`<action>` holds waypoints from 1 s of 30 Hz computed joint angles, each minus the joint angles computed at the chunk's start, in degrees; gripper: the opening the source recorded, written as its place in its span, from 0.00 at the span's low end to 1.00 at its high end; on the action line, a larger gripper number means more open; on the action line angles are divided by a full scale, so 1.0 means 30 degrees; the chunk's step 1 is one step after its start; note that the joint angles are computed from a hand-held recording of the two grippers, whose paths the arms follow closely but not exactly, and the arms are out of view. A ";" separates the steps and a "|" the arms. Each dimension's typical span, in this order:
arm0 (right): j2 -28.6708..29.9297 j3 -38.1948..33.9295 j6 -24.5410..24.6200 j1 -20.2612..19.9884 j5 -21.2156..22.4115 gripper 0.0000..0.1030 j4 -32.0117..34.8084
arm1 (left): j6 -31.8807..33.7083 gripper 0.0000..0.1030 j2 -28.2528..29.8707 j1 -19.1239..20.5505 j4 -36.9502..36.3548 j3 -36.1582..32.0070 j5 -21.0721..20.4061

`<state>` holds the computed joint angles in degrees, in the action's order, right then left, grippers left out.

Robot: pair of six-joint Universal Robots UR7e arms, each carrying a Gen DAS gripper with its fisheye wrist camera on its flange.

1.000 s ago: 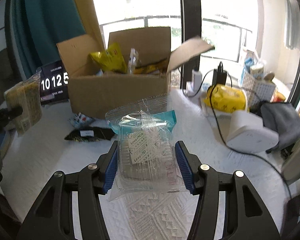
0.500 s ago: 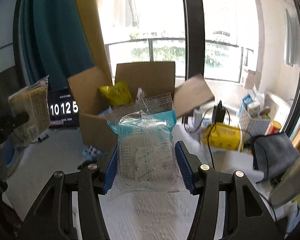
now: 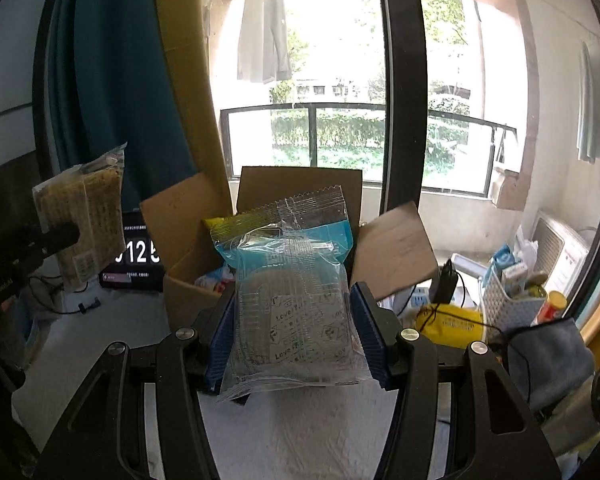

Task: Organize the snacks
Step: 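Carry the bread packet and pastry bag up over the box opening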

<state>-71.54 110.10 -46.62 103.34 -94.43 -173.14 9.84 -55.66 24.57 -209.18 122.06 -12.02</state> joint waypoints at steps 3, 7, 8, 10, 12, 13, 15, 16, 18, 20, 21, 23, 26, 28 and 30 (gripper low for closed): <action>0.0422 -0.0542 0.0111 -0.0010 0.0148 0.56 0.0083 | 0.1533 0.28 0.0455 0.0408 -0.1027 -0.0840 -0.0355; 0.1024 -0.1256 0.0248 -0.0042 0.0289 0.56 0.0166 | 0.2915 0.28 0.0908 0.0979 -0.1861 -0.1916 -0.0947; 0.1203 -0.1463 0.0290 -0.0050 0.0325 0.56 0.0188 | 0.3150 0.28 0.1000 0.1090 -0.1964 -0.2139 -0.1070; 0.1501 -0.1801 0.0346 -0.0087 0.0449 0.56 0.0219 | 0.3709 0.28 0.1272 0.1319 -0.2184 -0.2673 -0.1297; 0.1852 -0.2239 0.0433 -0.0122 0.0644 0.56 0.0286 | 0.4249 0.28 0.1558 0.1681 -0.2207 -0.3339 -0.1633; 0.1967 -0.2383 0.0491 -0.0136 0.0729 0.56 0.0307 | 0.4426 0.28 0.1678 0.1795 -0.2234 -0.3580 -0.1724; 0.2277 -0.2772 0.0654 -0.0170 0.0962 0.56 0.0354 | 0.4758 0.28 0.1968 0.2140 -0.2308 -0.4145 -0.2117; 0.2409 -0.2937 0.0707 -0.0171 0.1038 0.56 0.0380 | 0.4803 0.28 0.2088 0.2328 -0.2270 -0.4416 -0.2343; 0.2730 -0.3322 0.0820 -0.0204 0.1219 0.56 0.0463 | 0.4613 0.28 0.2210 0.2679 -0.1985 -0.4800 -0.2828; 0.3088 -0.3736 0.1013 -0.0235 0.1408 0.57 0.0515 | 0.4357 0.28 0.2361 0.3055 -0.1697 -0.5162 -0.3342; 0.3257 -0.3916 0.1140 -0.0259 0.1533 0.57 0.0516 | 0.4139 0.28 0.2441 0.3276 -0.1463 -0.5349 -0.3649; 0.3640 -0.4367 0.1472 -0.0303 0.1809 0.57 0.0690 | 0.3662 0.28 0.2529 0.3660 -0.0958 -0.5633 -0.4154; 0.4296 -0.5072 0.1705 -0.0255 0.1886 0.57 0.0764 | 0.2691 0.28 0.2650 0.4335 0.0012 -0.6063 -0.5112; 0.4749 -0.5555 0.1903 -0.0222 0.1963 0.57 0.0881 | 0.2374 0.28 0.2791 0.4710 0.0429 -0.6354 -0.5493; 0.5135 -0.5944 0.2055 -0.0190 0.1960 0.57 0.0968 | 0.2174 0.28 0.2849 0.5056 0.0618 -0.6480 -0.6047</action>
